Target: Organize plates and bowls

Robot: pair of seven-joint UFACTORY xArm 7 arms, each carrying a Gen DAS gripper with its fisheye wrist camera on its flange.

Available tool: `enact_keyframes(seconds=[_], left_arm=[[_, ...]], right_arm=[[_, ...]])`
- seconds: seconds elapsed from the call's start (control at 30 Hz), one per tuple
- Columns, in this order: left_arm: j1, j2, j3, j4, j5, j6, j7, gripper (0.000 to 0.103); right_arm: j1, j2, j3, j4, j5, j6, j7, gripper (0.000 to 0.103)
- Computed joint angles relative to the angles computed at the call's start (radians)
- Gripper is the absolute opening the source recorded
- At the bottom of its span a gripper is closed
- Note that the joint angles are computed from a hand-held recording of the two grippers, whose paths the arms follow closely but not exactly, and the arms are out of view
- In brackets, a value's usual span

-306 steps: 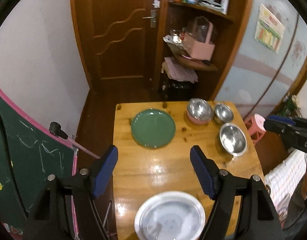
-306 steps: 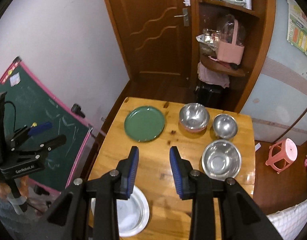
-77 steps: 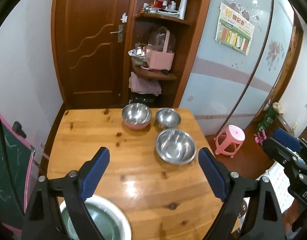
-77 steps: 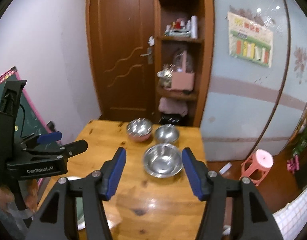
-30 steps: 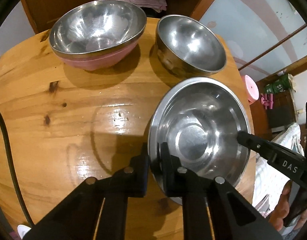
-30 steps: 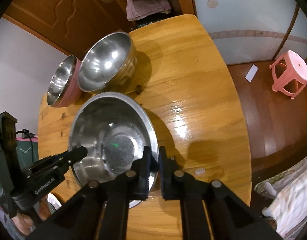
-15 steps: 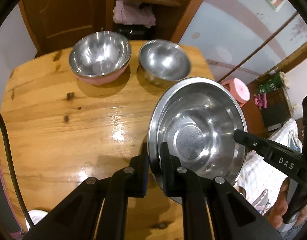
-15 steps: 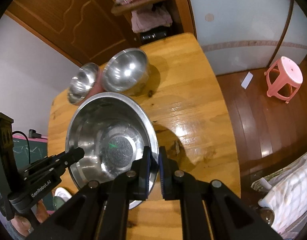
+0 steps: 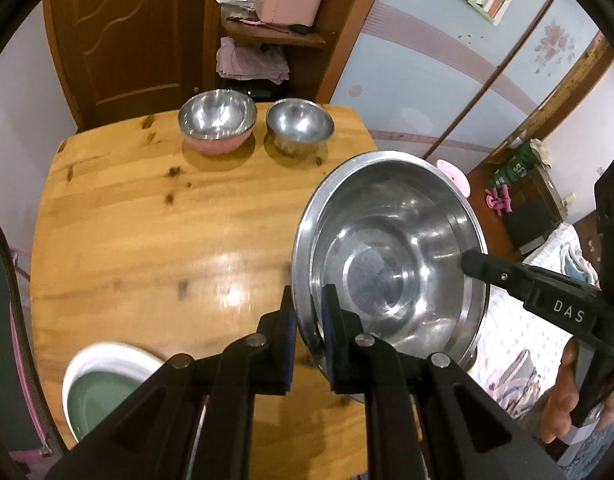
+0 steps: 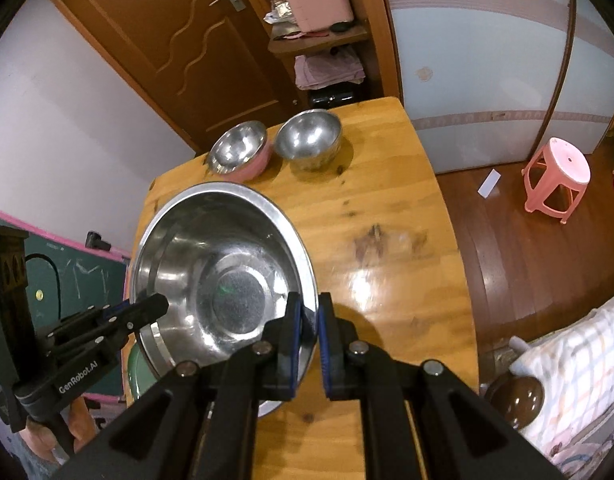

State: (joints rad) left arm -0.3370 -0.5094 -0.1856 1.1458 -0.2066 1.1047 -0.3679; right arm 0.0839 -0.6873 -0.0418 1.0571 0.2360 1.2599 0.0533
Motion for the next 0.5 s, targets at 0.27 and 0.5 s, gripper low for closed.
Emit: enact_keyframes(seconds=[0.27, 0.5], left_arm=[[-0.028, -0.208, -0.004, -0.199, -0.027, 0.037, -0.013, 0.010], [-0.045, -0.338, -0.003, -0.350, -0.064, 0.042, -0.032, 0.010]], right_arm=[[0.012, -0.218, 0.038, -0.182, 0.002, 0.029, 0.061, 0.008], [0.036, -0.328, 0.073, -0.286, -0.006, 0.041, 0.109, 0.008]])
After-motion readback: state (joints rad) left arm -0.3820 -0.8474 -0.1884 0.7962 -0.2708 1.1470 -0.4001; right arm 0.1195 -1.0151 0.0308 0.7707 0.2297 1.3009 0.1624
